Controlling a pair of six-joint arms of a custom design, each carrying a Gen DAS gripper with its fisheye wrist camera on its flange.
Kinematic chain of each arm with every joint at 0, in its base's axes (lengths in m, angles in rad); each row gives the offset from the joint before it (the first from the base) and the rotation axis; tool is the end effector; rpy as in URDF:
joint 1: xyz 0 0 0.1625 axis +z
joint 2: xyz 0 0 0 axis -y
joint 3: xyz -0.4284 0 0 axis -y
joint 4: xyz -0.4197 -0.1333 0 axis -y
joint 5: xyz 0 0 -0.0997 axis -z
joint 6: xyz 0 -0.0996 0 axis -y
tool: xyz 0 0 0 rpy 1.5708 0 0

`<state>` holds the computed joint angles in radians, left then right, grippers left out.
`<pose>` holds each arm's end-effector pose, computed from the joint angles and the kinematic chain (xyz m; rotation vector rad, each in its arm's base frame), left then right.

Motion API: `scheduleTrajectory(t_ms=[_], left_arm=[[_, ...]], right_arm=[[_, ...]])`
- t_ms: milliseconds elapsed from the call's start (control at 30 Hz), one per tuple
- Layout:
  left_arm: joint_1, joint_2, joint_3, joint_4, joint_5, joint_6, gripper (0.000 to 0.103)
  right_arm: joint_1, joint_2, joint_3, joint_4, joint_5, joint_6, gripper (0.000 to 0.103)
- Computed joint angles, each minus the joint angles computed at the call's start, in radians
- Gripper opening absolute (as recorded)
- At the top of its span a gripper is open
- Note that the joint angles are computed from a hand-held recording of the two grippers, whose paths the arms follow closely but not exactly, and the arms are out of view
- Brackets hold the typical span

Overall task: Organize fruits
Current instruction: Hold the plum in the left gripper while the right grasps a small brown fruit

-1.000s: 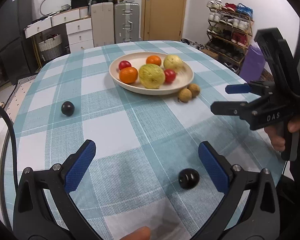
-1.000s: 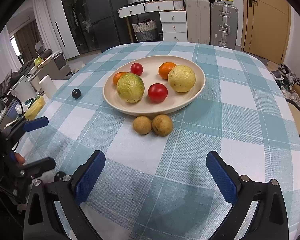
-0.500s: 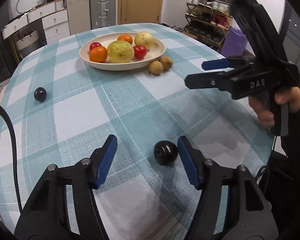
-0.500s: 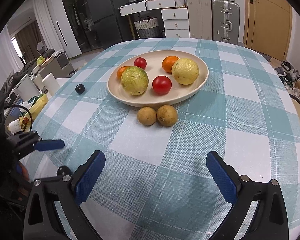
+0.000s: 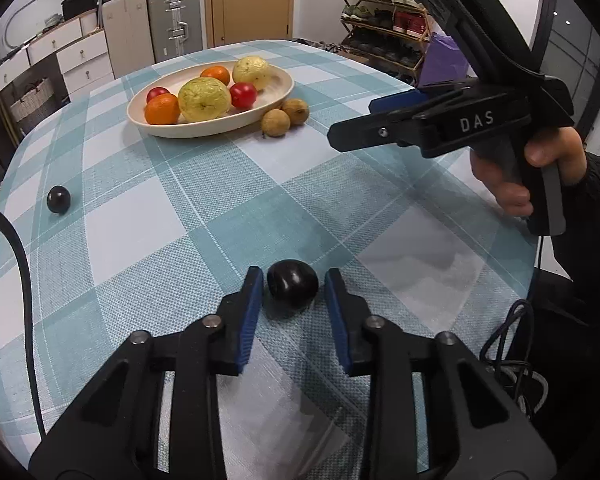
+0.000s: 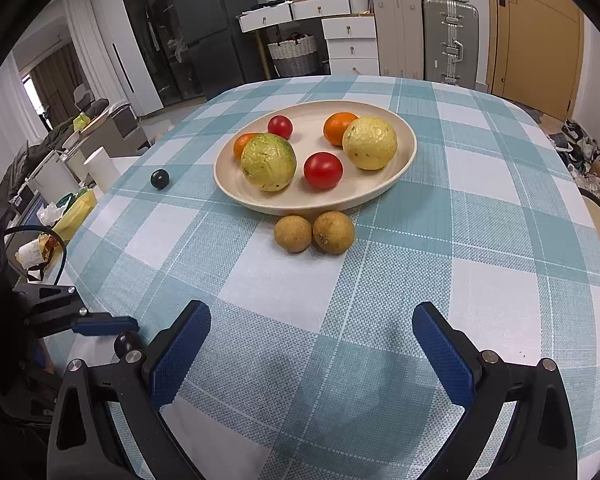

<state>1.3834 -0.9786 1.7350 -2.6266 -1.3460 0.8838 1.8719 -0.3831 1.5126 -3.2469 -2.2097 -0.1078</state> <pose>0.0283 -0.6856 0.1665 1.3956 2.4455 -0.2907 0.2792 -0.6498 -0.0733 0.2756 -2.4509 0.7636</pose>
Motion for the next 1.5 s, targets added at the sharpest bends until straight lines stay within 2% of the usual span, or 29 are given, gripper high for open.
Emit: scheduleTrajectory(t_ms=[100,467,567,633,700,767,867,967,1167,1500], left_arm=[[0.001,0.000,0.002,-0.010,0.000,0.003,0.022],[0.004,0.016,-0.009,-0.101,-0.017,-0.034,0.022],[0.009,0.024,-0.031,-0.091,-0.027,-0.066,0.022],[0.013,0.028,-0.048,-0.072,-0.033,-0.090,0.022],[0.019,0.024,-0.057,-0.060,-0.055,-0.102,0.022],[0.018,0.022,-0.055,-0.078,-0.053,-0.103,0.022],[0.013,0.023,-0.051,-0.117,-0.042,-0.092,0.022],[0.009,0.031,-0.058,-0.139,-0.034,-0.096,0.022],[0.006,0.054,-0.086,-0.162,-0.038,-0.118,0.022],[0.002,0.122,-0.173,-0.202,-0.032,-0.156,0.022]], right_arm=[[-0.002,-0.001,0.001,0.000,0.002,0.004,0.103],[-0.014,-0.003,0.005,-0.007,-0.005,0.008,0.103],[-0.019,-0.002,0.004,-0.019,0.002,0.001,0.102],[-0.023,-0.001,-0.001,-0.014,0.010,-0.002,0.096],[-0.027,-0.001,-0.008,-0.006,0.018,-0.005,0.084],[-0.031,0.002,-0.018,0.004,0.021,-0.004,0.083],[-0.037,0.003,-0.029,0.009,0.040,-0.012,0.075],[-0.042,0.008,-0.045,0.014,0.046,-0.023,0.074],[-0.050,0.018,-0.078,0.037,0.034,-0.026,0.064],[-0.053,0.028,-0.105,0.049,-0.005,-0.040,0.058]])
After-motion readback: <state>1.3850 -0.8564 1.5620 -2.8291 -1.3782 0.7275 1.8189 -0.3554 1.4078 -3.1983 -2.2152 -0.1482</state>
